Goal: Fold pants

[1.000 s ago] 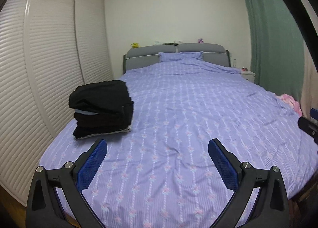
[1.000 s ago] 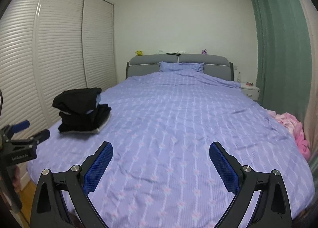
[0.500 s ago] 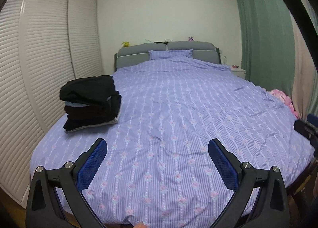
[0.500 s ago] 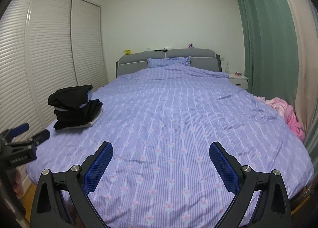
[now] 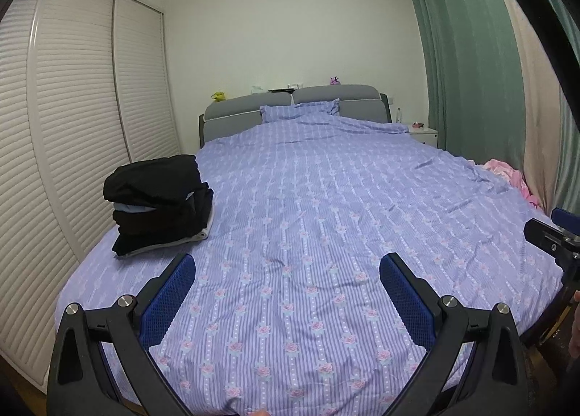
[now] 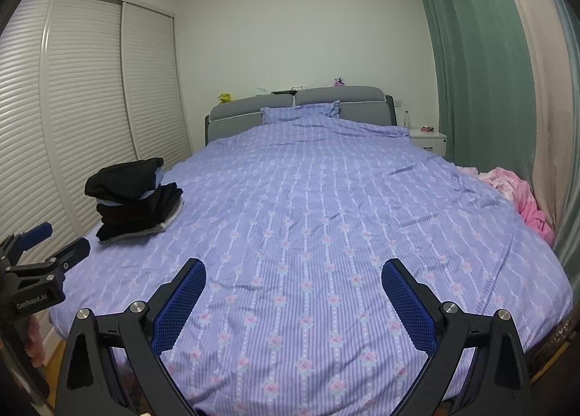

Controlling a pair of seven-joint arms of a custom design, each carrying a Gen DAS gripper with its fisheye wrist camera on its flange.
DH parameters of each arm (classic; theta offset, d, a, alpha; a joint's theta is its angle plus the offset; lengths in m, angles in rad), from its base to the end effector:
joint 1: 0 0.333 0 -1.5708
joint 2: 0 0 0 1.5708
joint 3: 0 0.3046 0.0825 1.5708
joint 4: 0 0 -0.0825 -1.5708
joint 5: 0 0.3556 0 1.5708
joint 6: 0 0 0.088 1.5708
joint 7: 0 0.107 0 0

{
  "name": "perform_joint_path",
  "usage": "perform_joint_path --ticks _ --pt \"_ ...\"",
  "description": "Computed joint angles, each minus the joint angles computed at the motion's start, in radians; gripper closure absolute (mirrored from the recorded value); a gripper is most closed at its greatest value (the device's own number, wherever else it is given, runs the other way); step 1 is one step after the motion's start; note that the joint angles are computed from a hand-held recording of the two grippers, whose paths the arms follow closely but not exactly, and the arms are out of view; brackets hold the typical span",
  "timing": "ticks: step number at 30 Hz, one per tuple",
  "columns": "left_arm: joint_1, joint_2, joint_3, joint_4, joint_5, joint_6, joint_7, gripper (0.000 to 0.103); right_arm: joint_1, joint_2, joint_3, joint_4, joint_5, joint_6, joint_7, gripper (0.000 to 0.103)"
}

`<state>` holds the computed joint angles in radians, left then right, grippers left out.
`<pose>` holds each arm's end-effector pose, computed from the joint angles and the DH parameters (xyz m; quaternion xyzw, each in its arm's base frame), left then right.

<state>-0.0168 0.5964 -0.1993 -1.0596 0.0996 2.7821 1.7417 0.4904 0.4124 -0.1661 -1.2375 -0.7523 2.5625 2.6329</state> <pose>0.7254 -0.1046 0.6292 -0.4821 0.6915 -0.3875 0.3730 0.6459 0.2593 0.6354 -0.5206 0.6681 -0.3772 0.3747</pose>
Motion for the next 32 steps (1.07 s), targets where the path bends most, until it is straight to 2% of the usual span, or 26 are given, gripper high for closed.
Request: perform_joint_path --ticks 2,18,25,32 --pt "0.008 -0.003 -0.013 -0.006 -0.010 0.004 0.015 0.000 0.002 -0.007 -0.002 -0.010 -0.004 0.001 0.009 0.004" --pt "0.004 -0.001 -0.011 -0.010 -0.017 -0.001 0.013 0.000 -0.001 -0.002 0.007 -0.010 -0.007 -0.005 0.000 0.004" --pt "-0.025 -0.009 0.033 -0.037 0.030 0.045 -0.052 0.000 0.000 0.010 0.004 0.003 0.010 -0.004 -0.017 0.004" --pt "-0.038 -0.002 0.050 -0.032 0.086 0.051 -0.097 0.000 0.000 0.026 -0.001 0.017 0.029 -0.007 -0.025 0.004"
